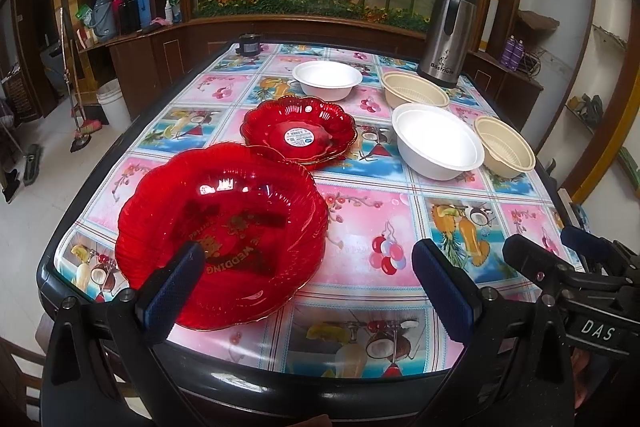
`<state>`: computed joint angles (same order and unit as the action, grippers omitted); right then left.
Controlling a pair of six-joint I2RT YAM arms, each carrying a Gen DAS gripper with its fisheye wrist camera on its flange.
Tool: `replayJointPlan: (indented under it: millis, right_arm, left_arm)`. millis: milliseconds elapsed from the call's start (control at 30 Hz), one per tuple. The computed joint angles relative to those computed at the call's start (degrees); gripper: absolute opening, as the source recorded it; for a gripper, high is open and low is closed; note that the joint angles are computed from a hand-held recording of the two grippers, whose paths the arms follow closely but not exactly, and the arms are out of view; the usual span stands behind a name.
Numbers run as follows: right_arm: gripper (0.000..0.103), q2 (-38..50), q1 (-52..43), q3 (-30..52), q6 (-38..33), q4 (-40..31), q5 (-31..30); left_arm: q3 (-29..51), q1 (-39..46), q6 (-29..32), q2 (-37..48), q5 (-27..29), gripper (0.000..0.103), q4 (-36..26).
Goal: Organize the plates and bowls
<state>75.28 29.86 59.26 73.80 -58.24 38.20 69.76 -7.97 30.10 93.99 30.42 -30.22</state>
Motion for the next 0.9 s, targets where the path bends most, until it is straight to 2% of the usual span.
replayJointPlan:
  millis: [900]
  right_arm:
    - [0.103,-0.6,0.7,-2.2,1.2,0.6,-1.6]
  left_arm:
    - [0.9,0.0,-0.4,0.5,-0.2,0.103,-0.7]
